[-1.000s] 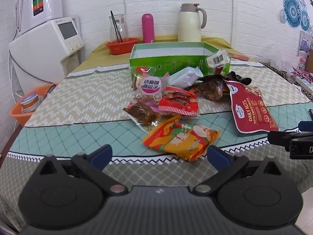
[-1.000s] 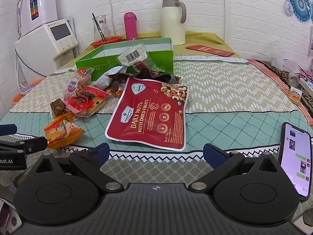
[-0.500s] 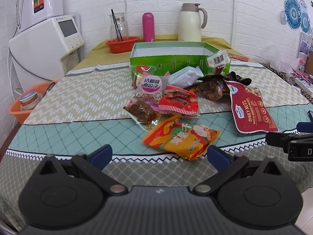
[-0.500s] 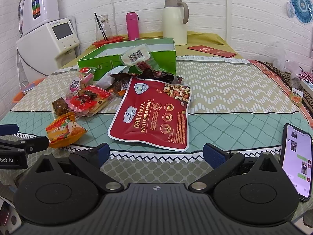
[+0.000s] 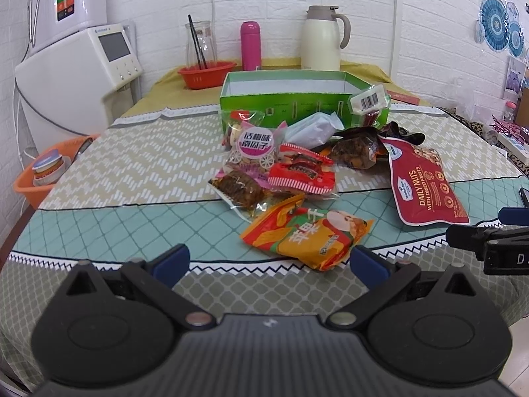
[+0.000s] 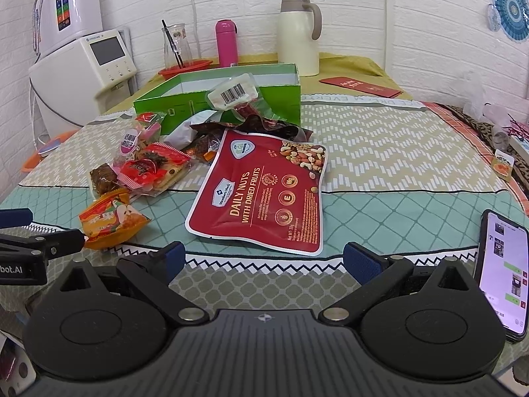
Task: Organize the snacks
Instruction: 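Move the right tool toward the yellow-orange chip bag in the pile, then grasp the yellow-orange chip bag with the right gripper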
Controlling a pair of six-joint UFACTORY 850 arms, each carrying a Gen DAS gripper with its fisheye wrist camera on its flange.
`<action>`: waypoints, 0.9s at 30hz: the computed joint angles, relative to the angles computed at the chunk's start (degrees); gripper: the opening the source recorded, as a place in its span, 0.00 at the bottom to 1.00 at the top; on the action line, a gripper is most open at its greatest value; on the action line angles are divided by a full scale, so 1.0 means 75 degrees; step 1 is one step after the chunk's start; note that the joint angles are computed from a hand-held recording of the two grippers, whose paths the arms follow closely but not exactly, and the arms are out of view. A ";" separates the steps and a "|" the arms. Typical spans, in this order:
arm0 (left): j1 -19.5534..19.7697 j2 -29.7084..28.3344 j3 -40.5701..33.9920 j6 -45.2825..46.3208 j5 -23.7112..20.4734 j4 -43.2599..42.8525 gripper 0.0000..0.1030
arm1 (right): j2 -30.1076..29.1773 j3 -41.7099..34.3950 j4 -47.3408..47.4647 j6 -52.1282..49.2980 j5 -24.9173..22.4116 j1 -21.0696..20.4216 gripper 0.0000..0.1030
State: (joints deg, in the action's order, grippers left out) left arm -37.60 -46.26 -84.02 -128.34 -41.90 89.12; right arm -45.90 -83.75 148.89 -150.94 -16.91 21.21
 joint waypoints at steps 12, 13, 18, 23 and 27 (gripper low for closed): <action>0.0010 -0.0007 -0.0011 -0.0029 0.0031 0.0013 1.00 | -0.0014 -0.0018 -0.0008 0.0006 0.0004 0.0001 1.00; 0.0013 -0.0012 -0.0020 -0.0022 0.0047 0.0013 1.00 | -0.0016 -0.0023 -0.0014 0.0009 0.0007 0.0003 1.00; 0.0024 -0.0018 -0.0016 -0.0076 0.0077 0.0051 1.00 | -0.0051 -0.0081 -0.0025 -0.0021 0.0016 0.0032 1.00; 0.0069 0.0040 0.0103 -0.0324 0.0201 0.0342 1.00 | -0.0091 -0.0138 -0.0096 0.0036 0.0027 0.0033 1.00; 0.0382 0.0548 0.0916 -0.2342 0.0811 0.1900 1.00 | -0.0126 -0.0116 -0.0980 0.0834 -0.0592 -0.0123 1.00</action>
State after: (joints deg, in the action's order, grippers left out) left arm -34.74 -42.15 -77.15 -145.90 -35.82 103.37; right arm -46.84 -84.63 141.54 -144.69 -21.35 20.29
